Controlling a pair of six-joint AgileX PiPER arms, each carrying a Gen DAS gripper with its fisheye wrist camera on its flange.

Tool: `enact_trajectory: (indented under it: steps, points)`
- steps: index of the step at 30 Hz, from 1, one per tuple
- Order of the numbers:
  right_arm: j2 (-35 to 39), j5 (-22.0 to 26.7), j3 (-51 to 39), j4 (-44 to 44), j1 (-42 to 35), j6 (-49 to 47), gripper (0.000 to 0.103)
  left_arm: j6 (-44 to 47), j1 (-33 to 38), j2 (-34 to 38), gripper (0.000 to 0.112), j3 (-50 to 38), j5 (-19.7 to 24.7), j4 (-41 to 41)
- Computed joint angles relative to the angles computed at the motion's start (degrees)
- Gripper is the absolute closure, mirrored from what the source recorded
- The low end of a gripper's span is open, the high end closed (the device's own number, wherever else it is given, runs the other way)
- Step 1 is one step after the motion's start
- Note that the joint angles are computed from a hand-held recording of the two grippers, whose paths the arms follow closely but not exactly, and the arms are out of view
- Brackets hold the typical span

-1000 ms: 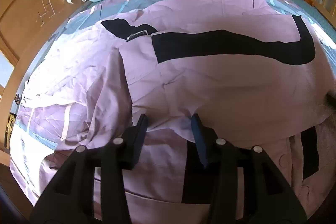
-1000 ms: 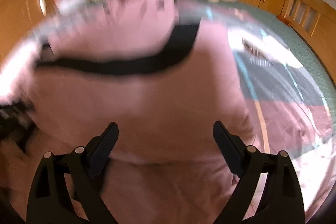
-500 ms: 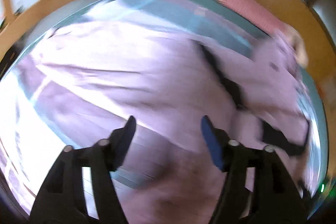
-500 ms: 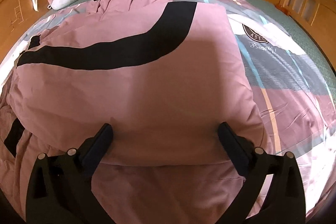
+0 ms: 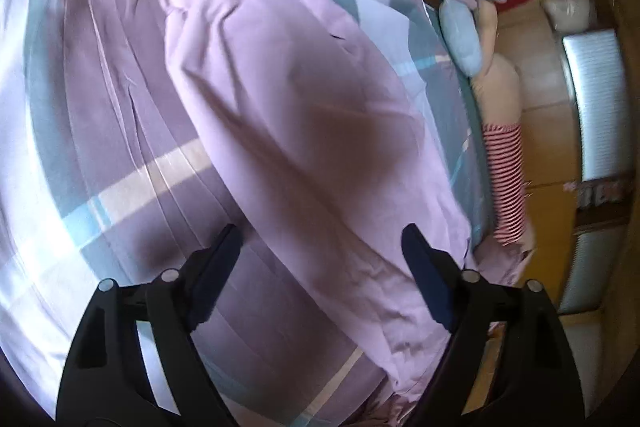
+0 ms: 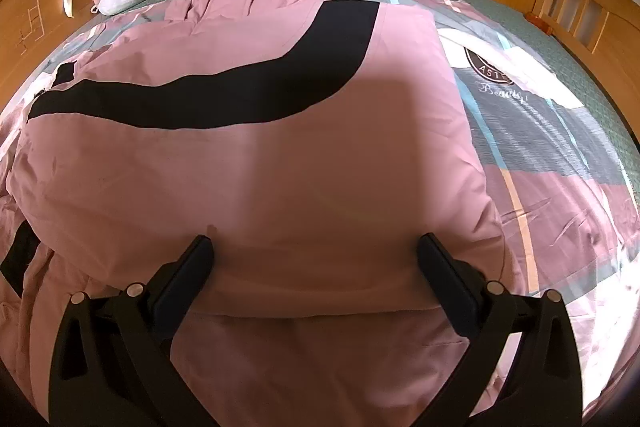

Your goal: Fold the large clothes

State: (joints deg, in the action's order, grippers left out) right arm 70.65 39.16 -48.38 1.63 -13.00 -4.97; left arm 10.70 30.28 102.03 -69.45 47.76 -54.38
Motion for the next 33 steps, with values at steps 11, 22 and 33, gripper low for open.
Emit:
enact_trajectory:
  steps: [11, 22, 33]
  points:
    - [-0.03, 0.17, -0.14, -0.14, 0.06, 0.12, 0.002, 18.51, 3.57, 0.63, 0.109, 3.55, 2.59, -24.17]
    - [-0.02, 0.37, -0.32, -1.11, 0.59, 1.16, 0.002, 22.59, -40.48, -18.05, 0.089, 0.05, -12.52, 0.06]
    - [0.13, 0.40, -0.43, -0.38, 0.39, 0.64, 0.002, -17.17, -72.09, -7.51, 0.055, -5.99, -12.98, 50.85]
